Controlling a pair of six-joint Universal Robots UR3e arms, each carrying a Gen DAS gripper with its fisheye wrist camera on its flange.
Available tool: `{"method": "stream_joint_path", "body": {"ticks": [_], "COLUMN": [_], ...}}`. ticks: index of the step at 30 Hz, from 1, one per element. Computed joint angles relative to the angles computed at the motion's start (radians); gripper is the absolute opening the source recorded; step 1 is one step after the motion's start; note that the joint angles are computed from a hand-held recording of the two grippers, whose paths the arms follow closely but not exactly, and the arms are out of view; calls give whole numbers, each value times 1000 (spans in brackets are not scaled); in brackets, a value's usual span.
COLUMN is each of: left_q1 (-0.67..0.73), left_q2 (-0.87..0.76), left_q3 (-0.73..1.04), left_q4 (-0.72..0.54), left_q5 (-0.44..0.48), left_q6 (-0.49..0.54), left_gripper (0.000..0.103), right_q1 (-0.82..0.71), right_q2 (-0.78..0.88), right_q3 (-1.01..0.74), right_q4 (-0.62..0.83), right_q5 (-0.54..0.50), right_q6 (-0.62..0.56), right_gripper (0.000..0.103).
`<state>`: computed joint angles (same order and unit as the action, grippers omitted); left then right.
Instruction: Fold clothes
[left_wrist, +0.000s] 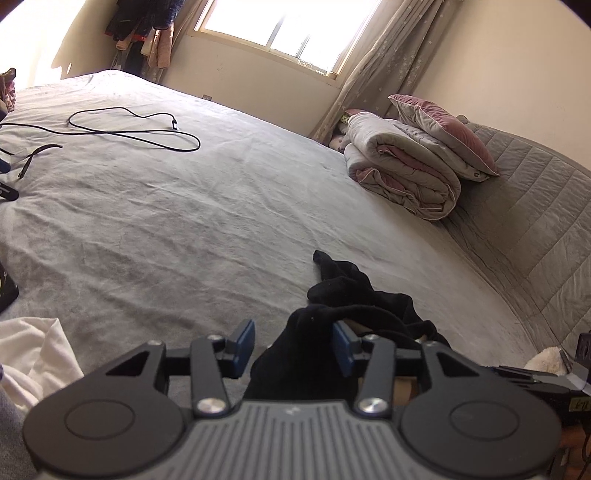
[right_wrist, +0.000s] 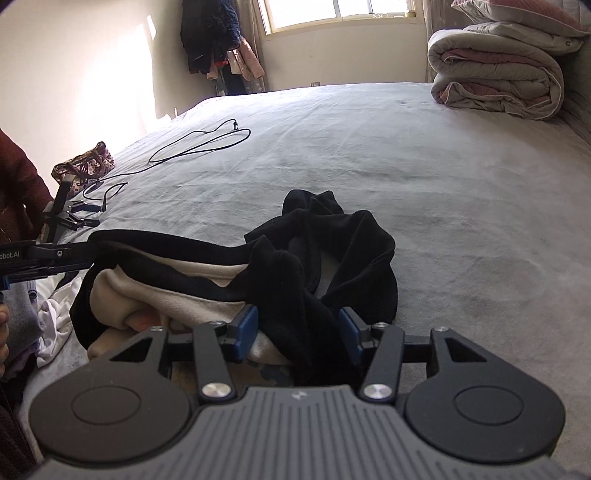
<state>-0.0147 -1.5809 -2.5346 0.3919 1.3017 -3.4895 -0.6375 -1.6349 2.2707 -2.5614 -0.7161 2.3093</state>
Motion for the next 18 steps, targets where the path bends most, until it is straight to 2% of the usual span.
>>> {"method": "stream_joint_path", "body": {"ticks": [4, 8, 9, 15, 17, 18], "left_q1": [70, 66, 59, 10, -12, -17], "left_q2": [33, 22, 17, -13, -19, -22], "left_q3": [-20, -9, -4, 28, 31, 28], "left_q4": [-73, -100, -100, -93, -64, -41], "left_q5": [-124, -137, -132, -66, -25, -13], "left_q6": [19, 37, 33, 14, 9, 7], "left_gripper": [47, 45, 44, 16, 11, 7], "right_q1": [-5, -10, -11, -25, -29, -31], "right_q2": [56, 79, 79, 39, 29, 23], "right_q3": [-11, 2, 5, 55, 75, 85], "right_q4": [-4, -25, -27, -88, -139, -167], "right_q5": [21, 33, 37, 48, 50, 52], "right_q6": [33, 44, 45, 58, 88, 108], "right_gripper": [53, 52, 48, 33, 17, 14]}}
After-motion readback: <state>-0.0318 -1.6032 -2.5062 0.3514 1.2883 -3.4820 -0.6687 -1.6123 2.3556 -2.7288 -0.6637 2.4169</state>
